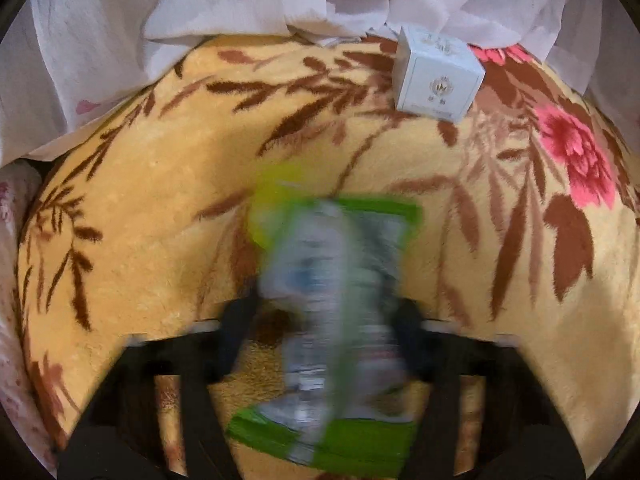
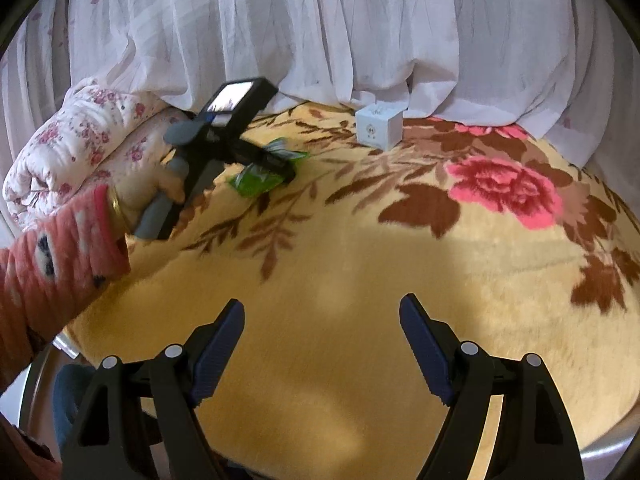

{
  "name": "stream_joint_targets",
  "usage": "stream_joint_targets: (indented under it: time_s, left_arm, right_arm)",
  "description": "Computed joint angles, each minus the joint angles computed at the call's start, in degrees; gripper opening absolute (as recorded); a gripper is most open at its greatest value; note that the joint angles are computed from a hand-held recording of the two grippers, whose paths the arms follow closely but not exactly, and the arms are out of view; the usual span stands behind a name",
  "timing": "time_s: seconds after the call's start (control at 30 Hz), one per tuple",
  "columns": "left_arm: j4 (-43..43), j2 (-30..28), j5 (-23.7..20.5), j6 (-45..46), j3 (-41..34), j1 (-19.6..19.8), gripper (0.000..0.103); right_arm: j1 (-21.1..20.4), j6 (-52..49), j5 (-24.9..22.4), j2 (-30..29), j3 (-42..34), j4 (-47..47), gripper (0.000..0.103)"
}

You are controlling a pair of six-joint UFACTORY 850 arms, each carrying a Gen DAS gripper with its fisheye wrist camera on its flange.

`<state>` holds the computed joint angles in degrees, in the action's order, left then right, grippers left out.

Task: Collect trash
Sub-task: 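Move both tools back to the bed and grasp the green snack bag with the left tool, then grasp the white cube box with the right tool while the left tool holds the bag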

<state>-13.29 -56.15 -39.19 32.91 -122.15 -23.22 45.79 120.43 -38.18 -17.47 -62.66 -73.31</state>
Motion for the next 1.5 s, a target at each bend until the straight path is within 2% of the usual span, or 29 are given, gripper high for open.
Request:
stream_joint_targets:
  time_s: [0.13,0.43,0.6,0.67,0.77,0.87,0.97,1.03,1.2,1.27,1.3,1.4,1.5]
  left_arm:
    - [-4.3,3.2,3.6,3.9,5.2,0.6,0.036]
    - [-15.3,11.2,8.2,13.4,15.2,2.8,0.035]
    - [-17.7,14.5,12.7,15.9,19.0,3.9,0.035]
    - [-17.1,15.0,14.2,15.3,19.5,4.2,0.035]
    - [-17.9,14.8,13.7,15.6,19.2,4.9,0.035]
    - [-18.5,13.9,12.4,15.9,18.2,5.6,0.035]
    - [-19.2,12.9,11.1,16.2,17.2,6.2,0.035]
    - [-19.4,12.3,10.4,16.1,16.5,6.4,0.035]
    - [-20.0,11.3,9.8,16.0,15.3,6.9,0.035]
    - [-19.7,11.1,10.0,15.7,15.2,7.0,0.035]
    - [-19.7,11.1,9.8,15.7,15.1,7.0,0.035]
    - [-19.5,11.5,9.9,15.6,15.7,7.1,0.035]
    - [-19.5,12.6,10.2,15.8,17.0,7.2,0.035]
  right_arm:
    - [-2.0,-2.0,-1.4,-0.4,-1.4,-0.7,0.078]
    - [-8.3,-5.2,-2.7,-3.5,-6.9,-3.7,0.081]
    - [-12.9,-2.7,-0.3,-7.6,-12.6,-8.0,0.082]
    - [-14.8,-2.1,0.9,-10.1,-16.0,-8.2,0.089]
    - [-18.3,-4.2,4.1,-14.7,-22.7,-4.5,0.090]
    - [-21.7,-14.1,6.4,-20.3,-31.7,6.9,0.090]
    - [-24.0,-24.5,4.9,-26.3,-41.6,18.3,0.090]
    - [-25.2,-31.3,1.8,-30.6,-48.5,25.6,0.090]
    - [-27.0,-41.8,-9.9,-42.1,-66.5,36.0,0.090]
    - [-27.5,-43.5,-12.6,-44.8,-70.6,38.3,0.083]
    - [-27.6,-44.2,-14.3,-46.0,-72.4,39.1,0.069]
    - [-27.4,-44.3,-14.8,-45.3,-71.4,39.0,0.067]
    - [-26.2,-42.2,-12.4,-40.6,-64.3,35.7,0.066]
